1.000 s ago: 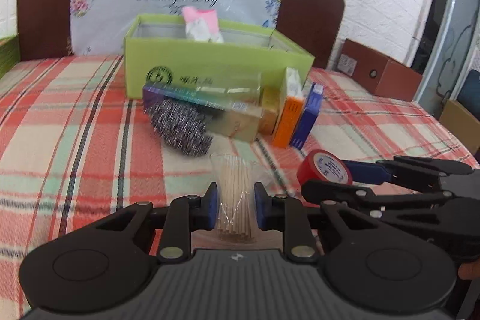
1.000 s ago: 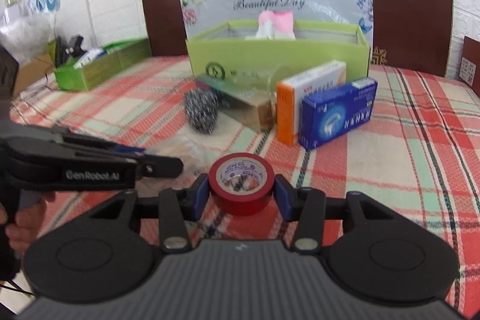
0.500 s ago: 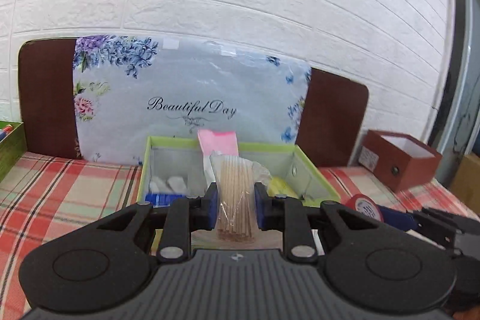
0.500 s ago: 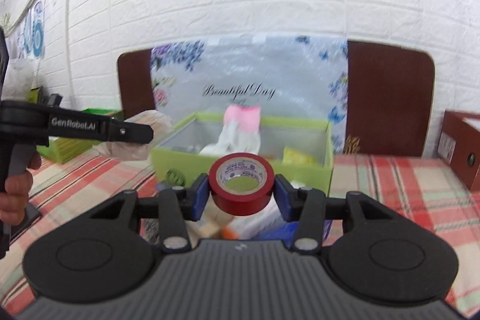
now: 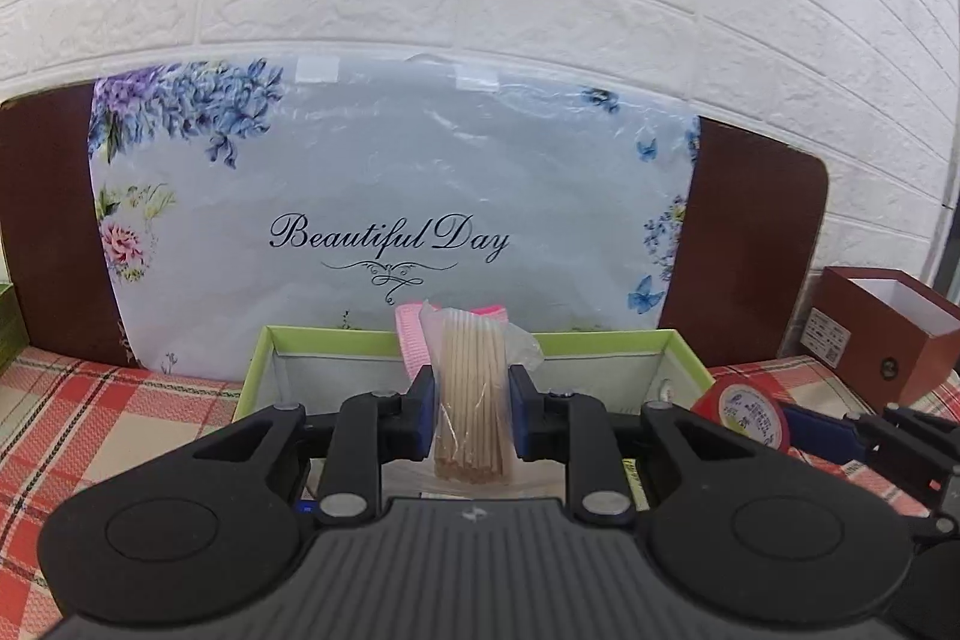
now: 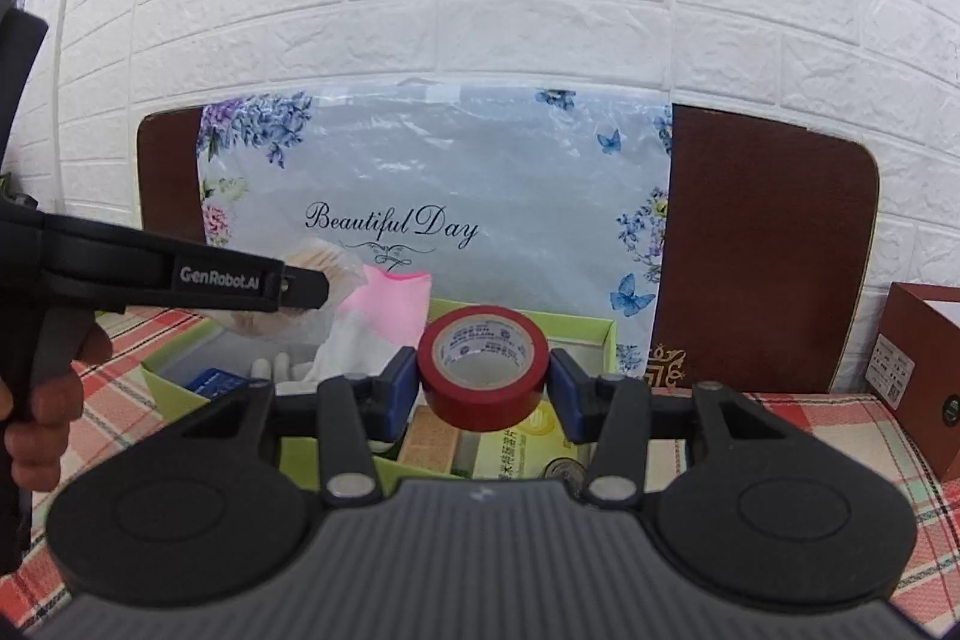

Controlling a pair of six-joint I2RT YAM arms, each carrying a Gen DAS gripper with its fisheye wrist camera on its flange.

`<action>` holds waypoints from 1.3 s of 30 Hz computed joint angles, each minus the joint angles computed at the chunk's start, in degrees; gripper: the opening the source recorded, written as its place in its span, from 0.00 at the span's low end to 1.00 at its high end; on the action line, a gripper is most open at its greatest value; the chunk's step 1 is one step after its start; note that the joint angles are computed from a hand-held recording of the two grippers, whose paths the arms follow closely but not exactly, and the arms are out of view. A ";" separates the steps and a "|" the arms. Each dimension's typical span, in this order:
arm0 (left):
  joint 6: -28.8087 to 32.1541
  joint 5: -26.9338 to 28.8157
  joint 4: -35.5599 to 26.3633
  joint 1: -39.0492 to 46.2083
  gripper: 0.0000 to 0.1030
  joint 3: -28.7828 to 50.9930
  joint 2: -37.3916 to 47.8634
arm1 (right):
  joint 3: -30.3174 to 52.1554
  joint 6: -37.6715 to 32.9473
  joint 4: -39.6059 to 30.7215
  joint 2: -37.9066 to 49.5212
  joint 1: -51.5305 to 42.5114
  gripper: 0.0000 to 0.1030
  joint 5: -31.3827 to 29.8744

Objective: Organize objects
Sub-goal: 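Lower the toothpick bag and red tape into the green box, opening both grippers, then move both grippers back and grasp the steel scrubber with left gripper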

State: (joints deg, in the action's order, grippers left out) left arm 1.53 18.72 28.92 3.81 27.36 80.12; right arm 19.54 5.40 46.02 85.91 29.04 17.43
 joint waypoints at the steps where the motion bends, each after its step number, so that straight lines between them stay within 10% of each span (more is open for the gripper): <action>1: -0.76 0.43 1.74 0.33 0.26 -0.15 1.15 | 0.76 0.16 0.62 1.73 -0.63 0.45 -0.96; 3: -2.03 3.07 4.49 1.88 0.58 -1.04 2.47 | 1.82 0.41 2.75 5.26 -1.66 0.47 -3.09; 4: -2.61 2.79 4.34 2.32 0.84 -1.64 1.99 | 1.91 0.60 4.08 6.68 -1.91 0.64 -3.78; 5: -3.59 1.27 6.01 2.44 0.87 -3.30 1.02 | 1.67 0.80 5.09 7.54 -1.67 0.75 -3.28; 10: -2.89 -0.99 6.88 4.38 0.88 -9.90 -5.03 | -6.21 1.75 15.88 6.56 1.44 1.00 0.98; 14: -3.16 0.84 2.78 5.68 0.88 -12.98 -10.73 | -11.88 3.76 21.78 4.68 4.75 1.00 6.46; 25: 0.91 -6.74 -22.15 4.49 0.88 -15.39 -32.58 | -15.61 5.10 2.95 -19.46 14.62 1.00 17.13; 32: 9.93 10.65 -35.39 25.15 0.88 -23.55 -49.68 | -17.54 12.90 1.51 -11.56 24.91 1.00 25.55; 39: 17.47 18.36 -40.66 33.78 0.88 -24.13 -45.65 | -14.29 18.29 9.94 3.79 24.05 0.95 23.75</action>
